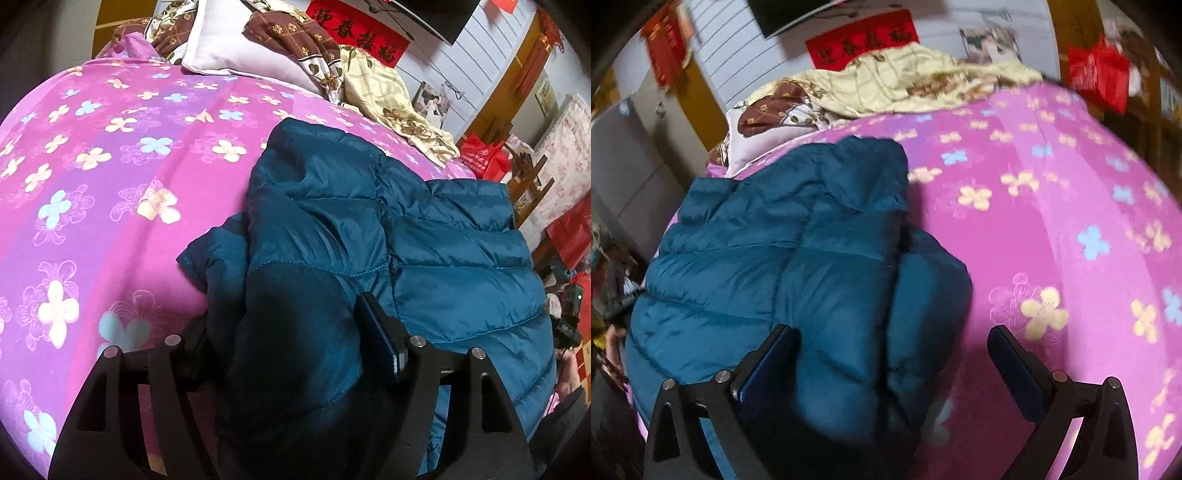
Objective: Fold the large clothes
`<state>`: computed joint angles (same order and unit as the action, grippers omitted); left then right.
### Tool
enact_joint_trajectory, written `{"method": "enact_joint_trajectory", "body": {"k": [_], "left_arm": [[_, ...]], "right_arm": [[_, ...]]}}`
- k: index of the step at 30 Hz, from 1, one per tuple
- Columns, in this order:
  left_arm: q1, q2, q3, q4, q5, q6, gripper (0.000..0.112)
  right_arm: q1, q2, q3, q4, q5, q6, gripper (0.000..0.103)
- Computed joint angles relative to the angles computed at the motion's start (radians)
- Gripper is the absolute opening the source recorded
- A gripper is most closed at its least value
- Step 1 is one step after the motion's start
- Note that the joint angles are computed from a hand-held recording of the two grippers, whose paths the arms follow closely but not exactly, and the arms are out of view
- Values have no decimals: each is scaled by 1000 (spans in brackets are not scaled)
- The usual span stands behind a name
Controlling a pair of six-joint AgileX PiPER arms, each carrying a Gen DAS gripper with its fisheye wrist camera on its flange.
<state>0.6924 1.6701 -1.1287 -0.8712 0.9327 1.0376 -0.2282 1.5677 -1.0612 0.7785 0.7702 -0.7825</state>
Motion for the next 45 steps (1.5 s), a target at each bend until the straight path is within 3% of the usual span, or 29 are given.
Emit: {"method": "enact_joint_trajectory", "body": {"k": [3, 8, 10, 14, 16, 17, 19, 22, 26, 30, 36, 41, 45], "left_arm": [[-4, 3, -1, 7, -4, -9, 72], [-23, -8, 12, 16, -35, -17, 68], [-32, -16, 19, 19, -46, -16, 61], [-40, -36, 43, 9, -75, -10, 48], [-45, -51, 52, 11, -93, -13, 36], [-44, -57, 53, 8, -95, -16, 33], [-41, -75, 51, 5, -94, -36, 22], [-38, -129, 63, -2, -112, -45, 16], [-5, -188, 53, -7, -65, -85, 14], [50, -289, 57, -22, 39, -130, 13], [-29, -450, 82, 19, 110, -222, 13], [-210, -447, 142, 103, -3, -308, 13], [-342, -396, 213, 250, -174, -426, 23]], "right_arm": [[-94, 92, -26, 161, 140, -139, 103], [-119, 134, -42, 250, 249, -287, 98], [-104, 133, -41, 253, 236, -301, 97], [-102, 172, -64, 288, 287, -338, 82], [-102, 178, -71, 297, 319, -356, 51], [-98, 165, -64, 300, 313, -367, 45], [-65, 90, -36, 263, 251, -390, 33], [-10, -8, -14, 205, 146, -366, 25], [-10, -137, 14, 215, 104, -364, 22], [-20, -251, 27, 207, 108, -331, 21], [-157, -334, -8, 164, 228, -305, 21], [-383, -281, -37, 184, 408, -402, 21], [-433, -204, 39, 181, 388, -474, 25]]}}
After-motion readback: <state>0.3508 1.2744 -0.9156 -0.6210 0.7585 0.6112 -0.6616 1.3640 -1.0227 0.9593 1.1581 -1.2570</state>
